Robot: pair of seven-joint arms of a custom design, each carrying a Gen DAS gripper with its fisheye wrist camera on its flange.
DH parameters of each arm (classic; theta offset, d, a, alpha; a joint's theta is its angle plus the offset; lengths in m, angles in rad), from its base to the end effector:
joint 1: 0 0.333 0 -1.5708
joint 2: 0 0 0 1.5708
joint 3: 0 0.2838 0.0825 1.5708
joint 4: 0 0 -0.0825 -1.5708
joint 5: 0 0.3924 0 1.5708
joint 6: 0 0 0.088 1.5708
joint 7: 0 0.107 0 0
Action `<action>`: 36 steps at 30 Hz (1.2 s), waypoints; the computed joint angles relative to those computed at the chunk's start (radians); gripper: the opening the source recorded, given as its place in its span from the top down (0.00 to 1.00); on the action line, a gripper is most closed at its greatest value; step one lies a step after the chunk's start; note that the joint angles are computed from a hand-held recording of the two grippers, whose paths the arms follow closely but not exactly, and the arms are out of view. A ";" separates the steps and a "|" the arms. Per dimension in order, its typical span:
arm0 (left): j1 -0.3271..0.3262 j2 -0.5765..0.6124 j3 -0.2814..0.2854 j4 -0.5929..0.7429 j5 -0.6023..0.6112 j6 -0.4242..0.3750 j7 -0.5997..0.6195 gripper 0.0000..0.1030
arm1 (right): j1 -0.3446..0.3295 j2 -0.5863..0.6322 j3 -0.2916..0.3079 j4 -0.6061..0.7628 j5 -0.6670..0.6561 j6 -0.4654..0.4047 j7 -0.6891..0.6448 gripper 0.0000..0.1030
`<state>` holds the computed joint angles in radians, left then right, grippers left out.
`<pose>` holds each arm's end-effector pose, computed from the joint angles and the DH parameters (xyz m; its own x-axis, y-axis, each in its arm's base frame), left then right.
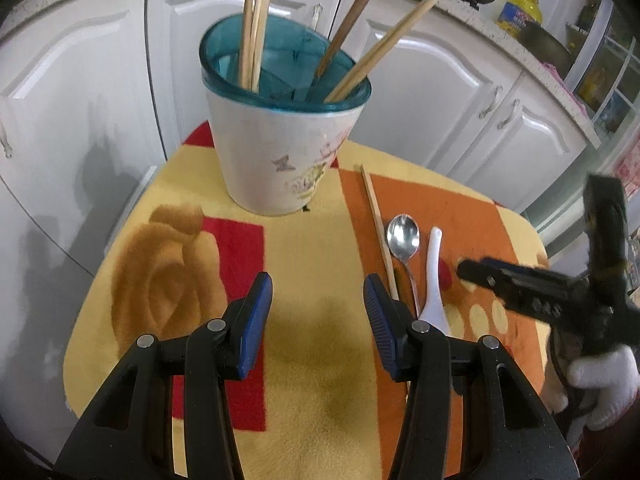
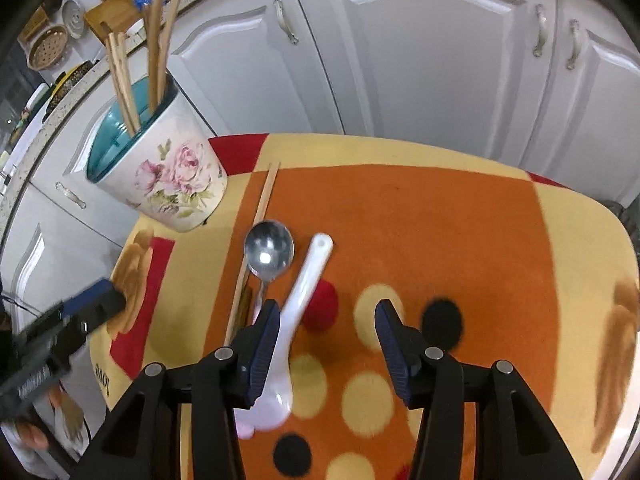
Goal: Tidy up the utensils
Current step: 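Grasp the white ceramic spoon with the right tool while the left tool grasps the last chopstick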
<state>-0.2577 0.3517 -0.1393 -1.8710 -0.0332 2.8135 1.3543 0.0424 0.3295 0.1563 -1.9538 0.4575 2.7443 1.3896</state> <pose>0.6210 -0.2510 0.3606 -0.1814 -0.9645 0.1922 -0.8474 0.0542 -0.5281 0.6361 0.1053 0.3225 0.0478 -0.9496 -0.3099 -0.9039 0.0909 -0.4179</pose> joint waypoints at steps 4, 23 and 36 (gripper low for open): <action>0.016 0.018 -0.023 0.018 -0.031 -0.022 0.038 0.55 | 0.024 0.096 -0.020 0.121 -0.079 -0.046 0.069 0.59; -0.076 0.347 0.009 0.476 -0.013 -0.269 0.090 0.75 | -0.072 0.011 0.029 -0.027 -0.009 -0.005 -0.120 0.75; 0.048 0.153 -0.074 0.167 -0.153 -0.187 0.220 0.99 | -0.010 -0.016 -0.003 -0.041 -0.097 -0.044 -0.132 0.85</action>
